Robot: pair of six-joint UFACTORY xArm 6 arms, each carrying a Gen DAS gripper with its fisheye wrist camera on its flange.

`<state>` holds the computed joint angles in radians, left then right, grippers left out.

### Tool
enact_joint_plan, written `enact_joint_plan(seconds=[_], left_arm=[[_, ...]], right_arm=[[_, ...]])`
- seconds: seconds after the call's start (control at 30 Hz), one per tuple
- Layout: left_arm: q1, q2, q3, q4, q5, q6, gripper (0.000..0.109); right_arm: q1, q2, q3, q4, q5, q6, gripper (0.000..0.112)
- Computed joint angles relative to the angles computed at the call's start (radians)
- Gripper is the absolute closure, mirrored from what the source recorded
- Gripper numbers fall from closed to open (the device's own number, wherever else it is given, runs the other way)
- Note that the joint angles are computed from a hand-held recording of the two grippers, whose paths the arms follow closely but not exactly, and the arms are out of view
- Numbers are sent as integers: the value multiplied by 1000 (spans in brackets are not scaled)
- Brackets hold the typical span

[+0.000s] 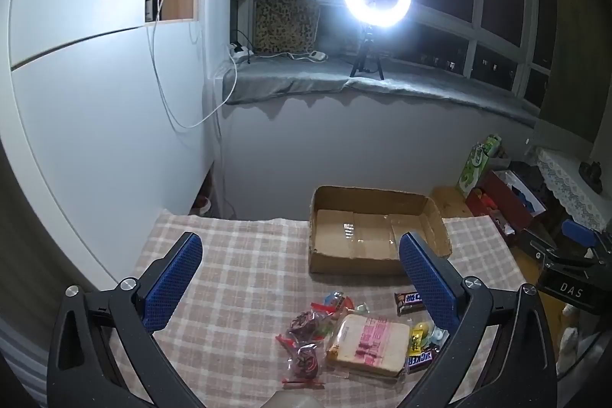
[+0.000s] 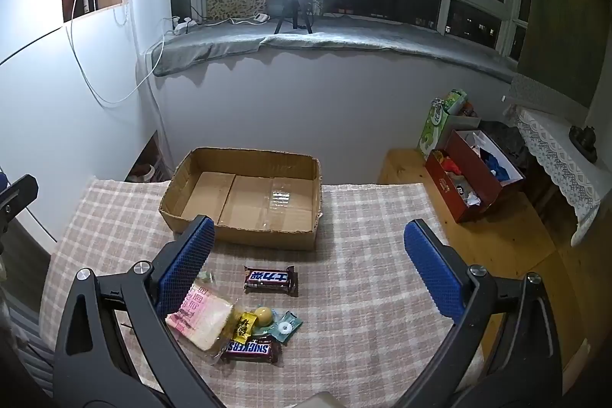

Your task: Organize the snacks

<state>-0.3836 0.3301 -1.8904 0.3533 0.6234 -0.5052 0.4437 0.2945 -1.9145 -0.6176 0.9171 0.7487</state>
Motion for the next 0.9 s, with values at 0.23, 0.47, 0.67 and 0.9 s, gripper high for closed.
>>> enact_joint_plan(seconds=[0.23,0.47,0.67,0.9], left_arm=[[1,1,-7,-11,1,9,7],[0,-1,-5,-11,-3,12,7],[-1,-5,1,-14,-12,15,7],[-5,-13,13,-12,-19,15,7]], right_arm=[[0,-2,3,2,-3,0,11],[3,-1,-1,-1,3,3,11],[3,-5,2,-1,5,2,11],[4,-6,5,-4,5,3,11]])
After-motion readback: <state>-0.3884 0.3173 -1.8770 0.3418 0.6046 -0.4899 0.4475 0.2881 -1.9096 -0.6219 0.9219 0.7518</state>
